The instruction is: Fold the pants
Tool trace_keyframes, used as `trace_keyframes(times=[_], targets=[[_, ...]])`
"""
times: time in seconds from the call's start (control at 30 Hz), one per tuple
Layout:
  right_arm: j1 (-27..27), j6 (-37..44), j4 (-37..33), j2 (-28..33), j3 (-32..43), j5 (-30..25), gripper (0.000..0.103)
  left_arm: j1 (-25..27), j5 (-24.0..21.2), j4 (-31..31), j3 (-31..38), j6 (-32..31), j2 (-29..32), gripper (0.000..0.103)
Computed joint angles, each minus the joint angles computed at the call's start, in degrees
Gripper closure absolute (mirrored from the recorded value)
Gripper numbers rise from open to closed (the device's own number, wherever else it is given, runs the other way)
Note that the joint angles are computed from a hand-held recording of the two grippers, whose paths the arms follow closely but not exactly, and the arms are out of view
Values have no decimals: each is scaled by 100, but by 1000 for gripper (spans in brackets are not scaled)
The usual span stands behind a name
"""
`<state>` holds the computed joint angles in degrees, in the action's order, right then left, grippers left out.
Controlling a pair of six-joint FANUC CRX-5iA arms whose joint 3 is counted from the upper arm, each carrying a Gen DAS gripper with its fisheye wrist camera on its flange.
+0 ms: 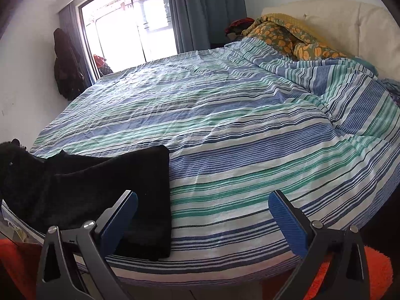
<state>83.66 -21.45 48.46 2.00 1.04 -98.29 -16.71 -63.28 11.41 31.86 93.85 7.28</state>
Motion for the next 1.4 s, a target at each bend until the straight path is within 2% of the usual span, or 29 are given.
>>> trace_keyframes(times=[0.07,0.17,0.33,0.4,0.43,0.47,0.5,0.57,0.67,0.7,0.83,0.9,1.0,1.07,1.1,1.17,1.23,1.33,1.37,1.4], targets=[[-11,-86,42,-37,-44,-3,0,-620,-238,-197,739,-340,430,85],[2,-196,105,-91,-101,-39,0,-1344,-584,-345,1441,-657,1023,85],[81,-423,91,-190,-192,-191,0,-2261,-1252,-580,2232,-686,2120,84],[120,-532,38,-245,-239,-233,0,-2500,-1773,-746,2669,-749,2602,78],[144,-587,15,-277,-266,-252,0,-2608,-2077,-930,2873,-779,2791,72],[167,-639,-2,-305,-292,-286,0,-2754,-2201,-1221,2923,-774,2842,70],[201,-699,3,-334,-321,-323,0,-2859,-2140,-1452,2732,-784,2704,69],[279,-839,57,-401,-400,-382,0,-2856,-1948,-1380,2324,-923,2379,40],[377,-1115,239,-624,-693,-181,0,-2646,-1467,-1119,1729,-1095,1771,24],[395,-1200,340,-719,-827,-26,0,-2575,-1367,-1171,1641,-1069,1604,22],[360,-1288,846,-922,-1179,653,0,-2122,-938,-1592,1209,-487,1037,17],[290,-1156,1053,-958,-1259,1094,0,-1920,-1016,-1961,1154,57,1001,17],[129,-984,1125,-963,-1288,1895,0,-1633,-1062,-1822,881,487,1077,31],[6,-1030,1151,-980,-1355,2479,1,-1487,-1137,-1188,605,195,1210,48],[-101,-1093,1177,-1028,-1430,2878,1,-1523,-1134,-1005,469,-19,1260,48],[-389,-1218,1151,-1141,-1580,3711,5,-1807,-933,-1218,257,-309,1245,49],[-786,-1117,694,-1228,-1590,4645,6,-2061,-799,-1596,256,-300,1230,52],[-1401,-743,-306,-1268,-1565,6028,7,-1951,-813,-1284,223,-351,1229,55],[-1583,-437,-740,-1242,-1537,6469,10,-1900,-772,-1173,159,-400,1203,55],[-1699,117,-1365,-1160,-1371,6649,11,-1867,-732,-1103,104,-438,1172,55]])
